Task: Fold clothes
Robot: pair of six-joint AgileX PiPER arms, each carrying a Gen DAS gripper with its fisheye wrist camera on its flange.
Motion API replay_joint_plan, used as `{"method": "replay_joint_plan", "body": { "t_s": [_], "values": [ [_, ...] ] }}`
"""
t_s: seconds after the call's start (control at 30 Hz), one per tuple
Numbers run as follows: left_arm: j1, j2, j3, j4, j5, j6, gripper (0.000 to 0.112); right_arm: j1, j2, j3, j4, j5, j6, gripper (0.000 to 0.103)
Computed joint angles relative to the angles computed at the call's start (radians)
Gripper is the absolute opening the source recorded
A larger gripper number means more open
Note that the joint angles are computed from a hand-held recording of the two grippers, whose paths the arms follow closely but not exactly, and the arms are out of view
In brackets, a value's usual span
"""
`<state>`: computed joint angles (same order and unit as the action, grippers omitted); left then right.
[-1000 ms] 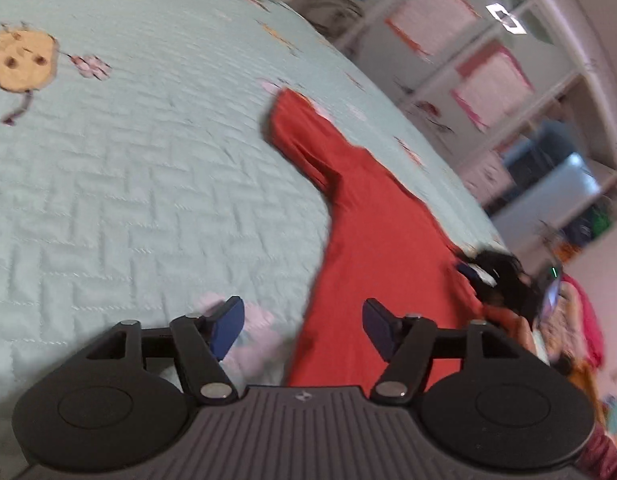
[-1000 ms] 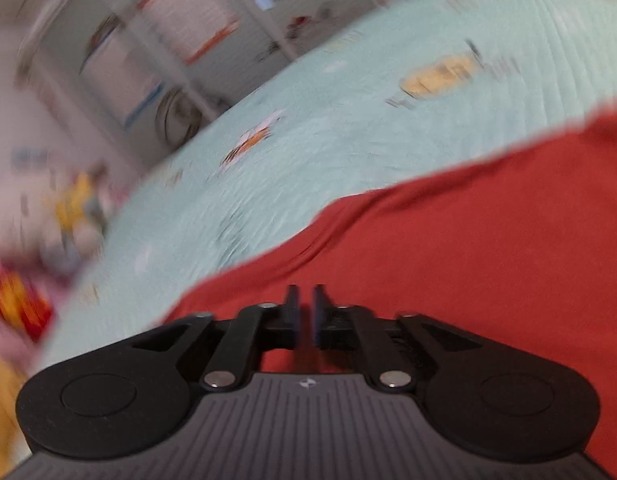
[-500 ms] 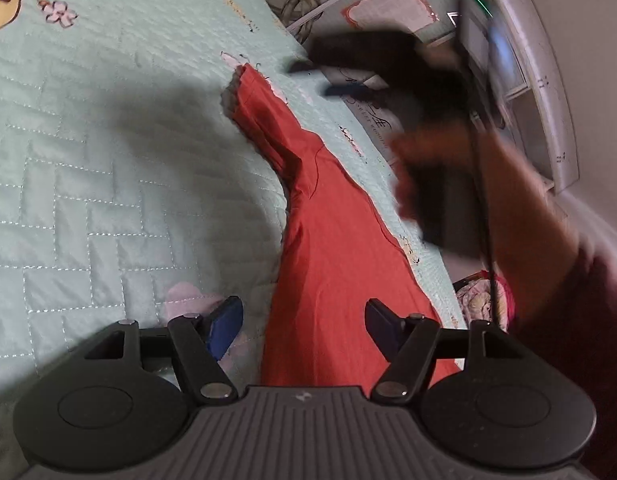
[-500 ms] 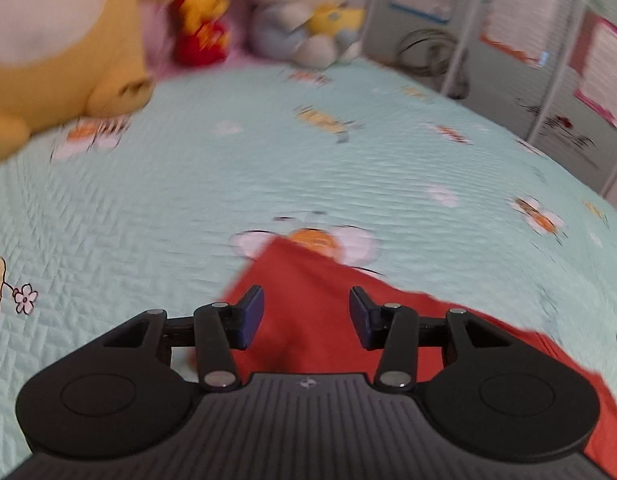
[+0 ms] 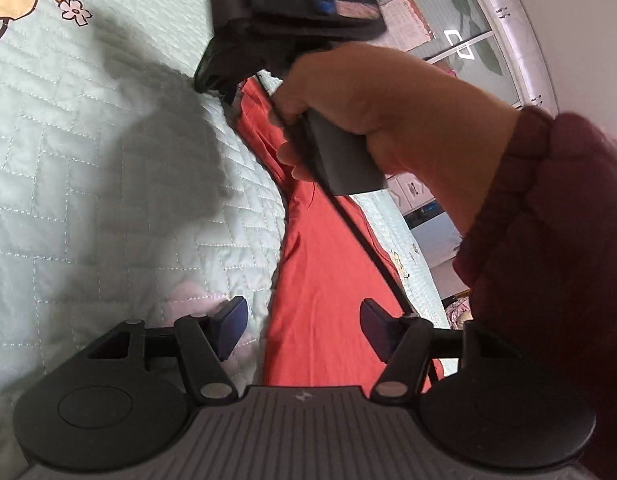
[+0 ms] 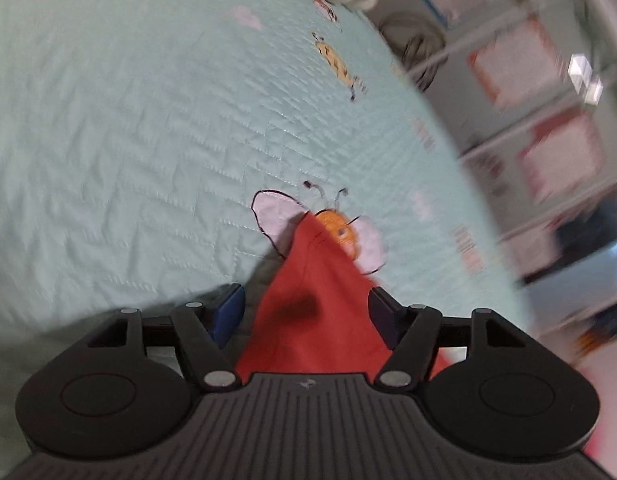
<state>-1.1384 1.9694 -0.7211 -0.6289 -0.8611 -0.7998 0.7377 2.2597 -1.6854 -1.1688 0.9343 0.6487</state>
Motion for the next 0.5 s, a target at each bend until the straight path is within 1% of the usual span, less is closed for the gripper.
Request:
{"method": "replay_joint_plan", "body": {
  "t_s": [0.03, 0.1, 0.17, 0.23, 0.27, 0.3, 0.33, 0.43, 0.47, 0.5],
  "values": [
    [0.006, 0.003, -0.008, 0.002, 0.013, 0.006, 0.057, 0.013, 0.013, 0.0, -0.032, 0.024, 0.009, 0.068],
    [0.023, 0.001, -0.005, 0.033, 0.028, -0.013, 0.047, 0.007, 0.028, -0.03, -0.016, 0.048, 0.008, 0.068],
    [0.035, -0.002, 0.003, 0.06, 0.036, -0.038, 0.041, -0.001, 0.04, -0.058, 0.0, 0.069, 0.005, 0.068],
    [0.05, -0.004, 0.013, 0.1, 0.041, -0.075, 0.036, -0.02, 0.037, -0.061, 0.015, 0.067, -0.001, 0.066],
    [0.053, -0.007, 0.009, 0.093, 0.06, -0.061, 0.029, -0.029, 0.033, -0.058, 0.022, 0.058, -0.005, 0.065],
    [0.054, -0.011, 0.004, 0.083, 0.08, -0.043, 0.024, -0.038, 0.02, -0.041, 0.03, 0.032, -0.012, 0.06],
    [0.053, -0.01, 0.001, 0.075, 0.087, -0.033, 0.024, -0.046, 0.01, -0.028, 0.039, 0.008, -0.019, 0.056],
    [0.049, -0.022, -0.002, 0.06, 0.118, -0.008, 0.021, -0.063, -0.003, -0.009, 0.065, -0.037, -0.04, 0.039],
    [0.05, -0.027, -0.001, 0.058, 0.128, 0.0, 0.021, -0.069, 0.001, -0.018, 0.081, -0.034, -0.055, 0.024],
    [0.052, -0.032, 0.001, 0.056, 0.138, 0.008, 0.021, -0.074, 0.006, -0.029, 0.097, -0.03, -0.066, 0.012]
  ]
}}
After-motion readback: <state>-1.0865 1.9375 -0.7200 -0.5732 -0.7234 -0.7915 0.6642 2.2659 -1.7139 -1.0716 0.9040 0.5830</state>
